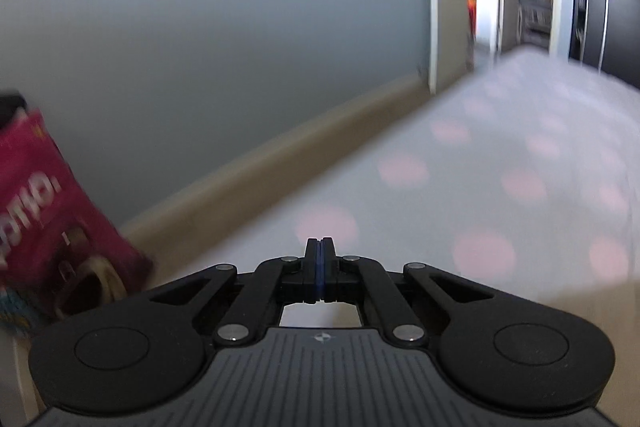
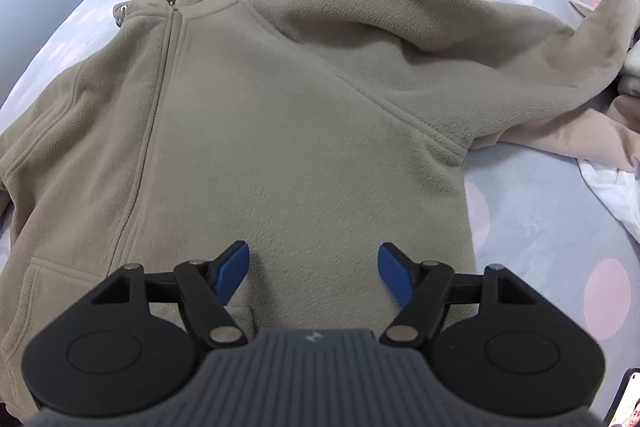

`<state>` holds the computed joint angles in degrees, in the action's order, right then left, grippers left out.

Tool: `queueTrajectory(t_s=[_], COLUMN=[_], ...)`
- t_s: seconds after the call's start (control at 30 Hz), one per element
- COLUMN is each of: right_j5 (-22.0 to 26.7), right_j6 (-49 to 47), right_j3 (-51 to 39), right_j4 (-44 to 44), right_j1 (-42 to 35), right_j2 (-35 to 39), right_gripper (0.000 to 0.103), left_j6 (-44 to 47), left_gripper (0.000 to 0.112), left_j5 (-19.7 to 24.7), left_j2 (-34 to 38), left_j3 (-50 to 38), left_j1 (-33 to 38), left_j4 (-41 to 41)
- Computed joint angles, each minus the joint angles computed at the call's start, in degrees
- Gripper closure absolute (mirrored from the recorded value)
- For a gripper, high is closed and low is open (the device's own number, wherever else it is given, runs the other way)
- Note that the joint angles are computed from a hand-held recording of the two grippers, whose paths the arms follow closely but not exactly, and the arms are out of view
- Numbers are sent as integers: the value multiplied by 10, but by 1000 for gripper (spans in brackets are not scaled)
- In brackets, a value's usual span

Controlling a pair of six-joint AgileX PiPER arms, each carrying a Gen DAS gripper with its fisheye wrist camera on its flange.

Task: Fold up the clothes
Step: 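Grasp the hoodie hem with the left gripper and pull it away from the hood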

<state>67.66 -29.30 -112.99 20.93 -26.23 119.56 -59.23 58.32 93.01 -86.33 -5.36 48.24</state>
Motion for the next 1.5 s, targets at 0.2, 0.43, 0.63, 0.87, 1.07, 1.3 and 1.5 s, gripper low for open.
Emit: queueTrajectory(t_s=[0.2, 0.43, 0.63, 0.87, 1.07, 1.3, 1.5], right_j5=[-6, -7, -5, -11, -29, -25, -23], right_j6=[0, -4, 11, 14, 13, 4, -4], right_j3=[19, 42, 38, 29, 45, 45, 41], right_j4=[9, 5, -4, -13, -11, 5, 19], right_j1=[-4, -9, -12, 4, 16, 2, -10], right_j2=[-6, -18, -13, -3, -4, -2, -2], right_gripper=[29, 29, 29, 28, 28, 28, 28], left_j6=[185, 248, 258, 183, 98, 7, 8], left_gripper=[106, 60, 59, 57, 86, 101, 100], left_j5=[-86, -127, -150, -149, -134, -73, -23], left_j2=[-49, -20, 16, 41, 57, 2, 18], left_j3=[-19, 48, 117, 116, 98, 52, -38], left_j1=[121, 133, 161, 154, 92, 40, 54], left_j4=[-272, -315, -384, -390, -278, -116, -34])
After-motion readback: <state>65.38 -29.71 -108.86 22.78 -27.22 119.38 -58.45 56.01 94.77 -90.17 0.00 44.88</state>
